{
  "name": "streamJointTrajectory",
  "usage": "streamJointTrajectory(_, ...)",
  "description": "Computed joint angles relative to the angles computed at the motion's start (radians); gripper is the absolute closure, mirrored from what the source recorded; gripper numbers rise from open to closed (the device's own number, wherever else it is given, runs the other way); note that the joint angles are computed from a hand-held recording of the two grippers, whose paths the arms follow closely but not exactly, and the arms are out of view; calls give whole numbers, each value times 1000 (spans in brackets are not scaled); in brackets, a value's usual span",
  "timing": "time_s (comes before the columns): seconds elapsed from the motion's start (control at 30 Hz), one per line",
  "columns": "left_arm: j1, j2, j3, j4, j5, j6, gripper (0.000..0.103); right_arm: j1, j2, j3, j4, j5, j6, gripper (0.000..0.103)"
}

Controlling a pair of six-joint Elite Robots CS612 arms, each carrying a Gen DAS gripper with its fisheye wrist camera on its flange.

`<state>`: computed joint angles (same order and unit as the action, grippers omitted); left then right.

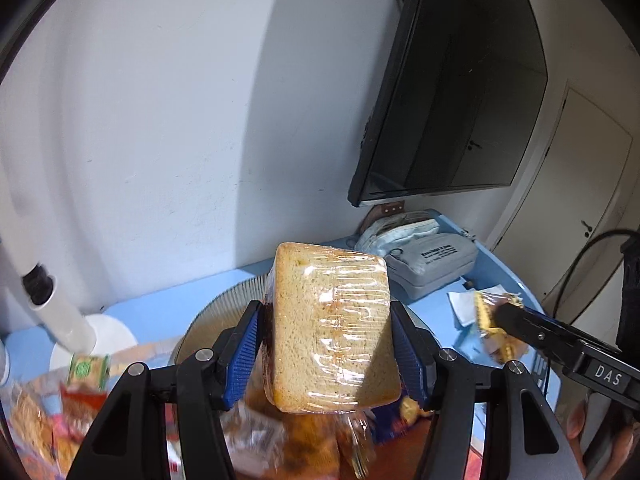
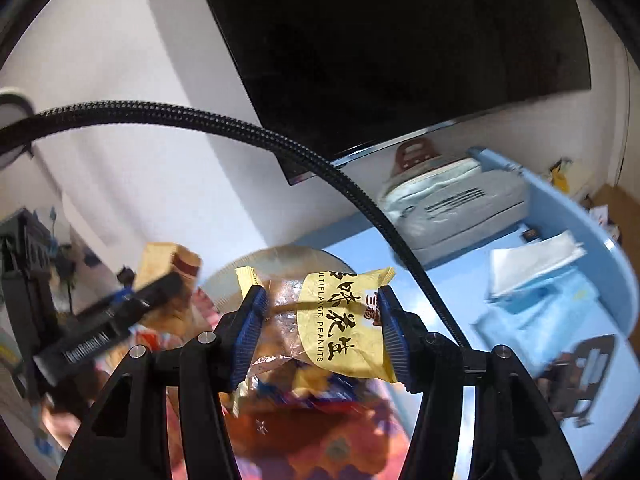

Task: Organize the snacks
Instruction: 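Carry the bread loaf and peanut packet over the bowl and open both tools, then move both open tools back from the bowl toward the remaining snacks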

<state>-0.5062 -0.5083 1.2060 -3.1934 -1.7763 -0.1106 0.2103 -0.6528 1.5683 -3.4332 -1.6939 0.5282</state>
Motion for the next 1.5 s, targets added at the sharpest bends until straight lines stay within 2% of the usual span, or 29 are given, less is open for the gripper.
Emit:
streamJointTrajectory(0.03, -1, 9, -18, 10, 8, 11, 40, -3, 8, -17, 9, 22, 12, 45)
streamJointTrajectory(0.07, -3, 18, -34, 14, 23, 28, 30, -6, 20, -41, 23, 37, 19, 42)
streamJointTrajectory(0.13, -6, 26, -48, 9, 68, 47, 18, -11, 36, -79, 66, 55, 17, 38)
streamJointTrajectory(0.2, 1, 24, -43, -5, 58, 48, 18, -13, 40, -93, 100, 61, 14, 38)
streamJointTrajectory(0.27, 8, 10, -14, -36, 59, 45, 18, -6, 36, -79, 90, 53, -2, 38)
streamJointTrajectory(0.43, 32, -44, 97, -119, 70, 26, 18, 29, 26, -44, 73, 39, -78, 38)
streamJointTrajectory(0.6, 64, -123, 257, -216, 163, 28, 18, 74, 21, -36, 72, 55, -154, 38)
streamJointTrajectory(0.7, 96, -168, 350, -277, 191, 9, 18, 116, 22, -45, 77, 47, -218, 38)
streamJointTrajectory(0.77, 114, -195, 408, -319, 221, 3, 18, 136, 24, -57, 90, 67, -236, 38)
streamJointTrajectory(0.87, 136, -225, 477, -374, 266, 14, 18, 162, 33, -82, 110, 108, -262, 38)
streamJointTrajectory(1.0, 172, -239, 521, -402, 307, 15, 17, 202, 56, -139, 163, 94, -302, 38)
streamJointTrajectory(1.07, 194, -233, 524, -402, 300, -2, 17, 216, 70, -171, 192, 101, -309, 38)
streamJointTrajectory(1.17, 229, -220, 516, -385, 252, -23, 17, 230, 89, -207, 224, 107, -317, 38)
streamJointTrajectory(1.3, 250, -195, 486, -350, 212, -10, 17, 242, 107, -250, 262, 84, -333, 38)
streamJointTrajectory(1.33, 255, -185, 472, -334, 193, -5, 16, 244, 113, -261, 273, 78, -336, 38)
streamJointTrajectory(1.43, 267, -154, 418, -283, 139, -13, 5, 245, 129, -292, 296, 66, -344, 38)
streamJointTrajectory(1.5, 271, -125, 371, -241, 121, -10, 5, 244, 148, -324, 314, 68, -363, 38)
